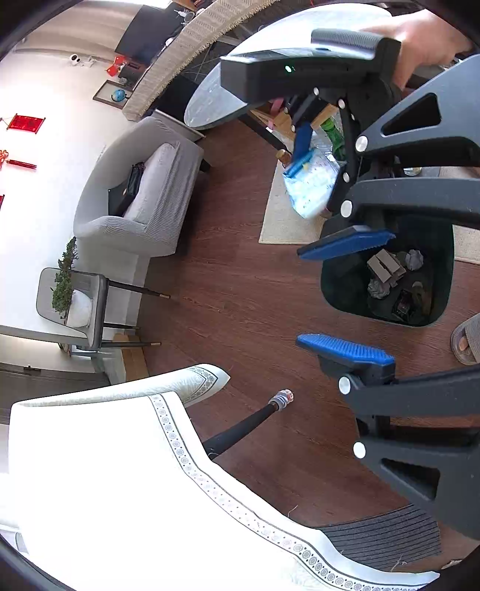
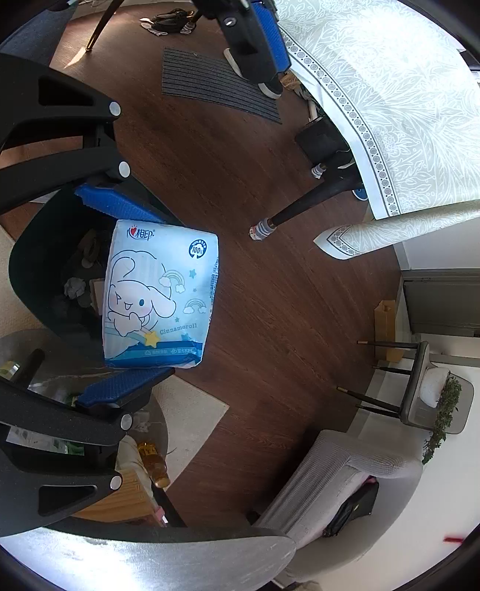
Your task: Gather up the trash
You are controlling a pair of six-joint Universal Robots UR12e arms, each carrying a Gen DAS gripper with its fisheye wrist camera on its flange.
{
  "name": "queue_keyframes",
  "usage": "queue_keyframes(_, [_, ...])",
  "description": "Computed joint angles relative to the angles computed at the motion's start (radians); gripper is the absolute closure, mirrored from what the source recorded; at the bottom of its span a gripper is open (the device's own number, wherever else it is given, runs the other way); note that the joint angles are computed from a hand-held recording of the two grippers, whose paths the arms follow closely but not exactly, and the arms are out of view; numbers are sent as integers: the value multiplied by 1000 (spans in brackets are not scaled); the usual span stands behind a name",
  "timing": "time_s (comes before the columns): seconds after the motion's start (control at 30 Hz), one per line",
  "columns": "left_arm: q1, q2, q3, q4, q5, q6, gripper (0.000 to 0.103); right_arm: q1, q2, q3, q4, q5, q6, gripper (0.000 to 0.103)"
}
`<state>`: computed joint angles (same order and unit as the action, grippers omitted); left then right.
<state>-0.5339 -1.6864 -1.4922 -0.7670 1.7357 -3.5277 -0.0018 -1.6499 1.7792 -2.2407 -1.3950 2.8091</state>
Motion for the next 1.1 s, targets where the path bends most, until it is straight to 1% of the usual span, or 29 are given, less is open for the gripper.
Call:
queue_keyframes(0.1, [-5, 1, 10, 20, -2, 5, 66, 9, 4, 7, 22, -11, -13, 29])
queue_keyframes(0.17, [-8, 2, 12, 35, -7, 1, 67, 16, 7, 11, 36, -23, -24, 29])
queue_keyframes(0.23, [-7, 6, 13, 48, -18, -7, 70, 23, 12, 13, 50, -38, -33, 29])
queue_keyframes(0.4, [-9, 10, 19, 88, -20, -15, 70, 37, 24, 23, 74, -82, -46, 29])
queue_keyframes(0.53, [-6, 13, 21, 103, -28, -24, 70, 39, 32, 33, 93, -110, -45, 26])
queue_keyframes(0.63, [-3, 15, 20, 111, -30, -31, 70, 38, 37, 38, 127, -119, -58, 18])
queue_keyframes(0.77, [-4, 15, 25, 121, -26, -46, 70, 44, 32, 47, 146, -153, -83, 17])
queue_keyframes(0.87, [-6, 11, 31, 127, -24, -51, 70, 37, 18, 52, 141, -136, -89, 18])
queue_keyframes(0.93, [-9, 8, 37, 129, -20, -49, 70, 34, 5, 56, 120, -126, -96, 18])
queue_keyframes(0.97, [-10, 8, 38, 131, -18, -48, 70, 30, -4, 59, 108, -115, -100, 23])
queue_keyframes(1.0, [-11, 7, 40, 132, -14, -47, 70, 27, -12, 59, 99, -100, -104, 25])
queue_keyframes(1.1, [-18, 3, 47, 132, 5, -45, 70, 15, -41, 67, 65, -57, -121, 28])
